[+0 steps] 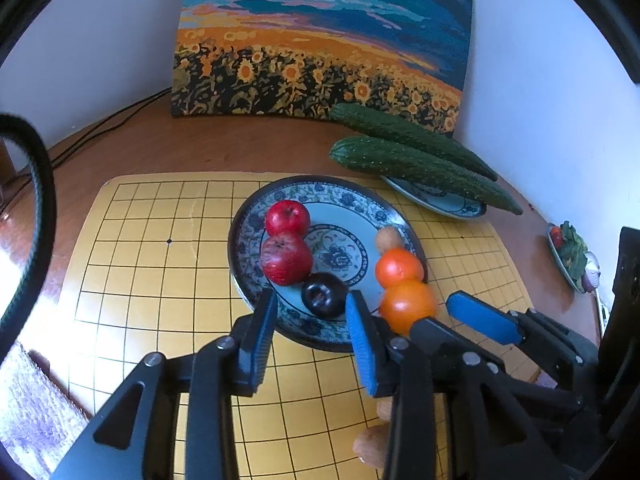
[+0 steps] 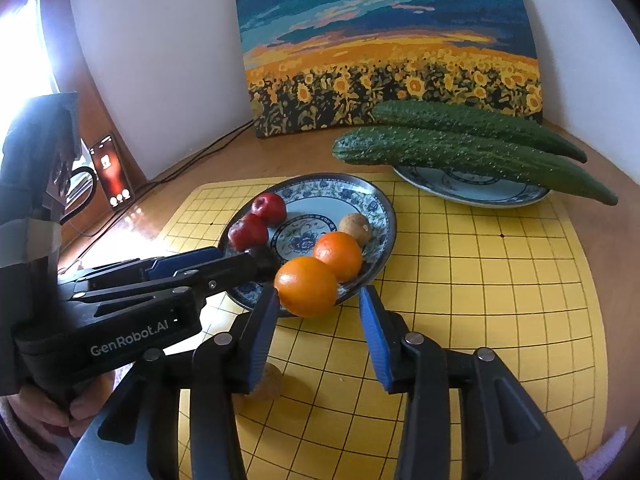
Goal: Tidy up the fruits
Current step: 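Place the plum on the plate with the left tool while the right tool sets the orange there, then withdraw both tools from the plate toward the two brown round fruits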
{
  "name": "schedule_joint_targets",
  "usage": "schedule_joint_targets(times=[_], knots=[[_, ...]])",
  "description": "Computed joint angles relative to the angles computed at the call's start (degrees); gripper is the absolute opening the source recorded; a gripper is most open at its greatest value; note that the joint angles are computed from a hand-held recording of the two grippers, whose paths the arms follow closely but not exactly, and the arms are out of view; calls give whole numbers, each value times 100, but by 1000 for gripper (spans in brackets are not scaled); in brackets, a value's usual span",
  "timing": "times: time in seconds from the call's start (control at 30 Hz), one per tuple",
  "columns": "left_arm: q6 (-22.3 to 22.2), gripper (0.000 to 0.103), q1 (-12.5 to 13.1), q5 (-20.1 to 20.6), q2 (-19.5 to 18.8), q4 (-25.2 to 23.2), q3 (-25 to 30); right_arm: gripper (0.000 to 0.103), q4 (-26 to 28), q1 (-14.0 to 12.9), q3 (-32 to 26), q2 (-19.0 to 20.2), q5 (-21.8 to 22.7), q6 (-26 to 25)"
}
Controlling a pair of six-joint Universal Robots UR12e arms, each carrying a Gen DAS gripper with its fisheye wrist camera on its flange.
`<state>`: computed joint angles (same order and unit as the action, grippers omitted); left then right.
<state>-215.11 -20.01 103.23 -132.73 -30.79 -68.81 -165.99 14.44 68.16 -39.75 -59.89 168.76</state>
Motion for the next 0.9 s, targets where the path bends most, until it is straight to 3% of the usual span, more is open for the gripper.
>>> schedule_joint_targets(times=[0.9], knots=[[-139, 40, -219, 143, 332, -27, -428, 44, -244, -98, 729, -373, -273, 168]])
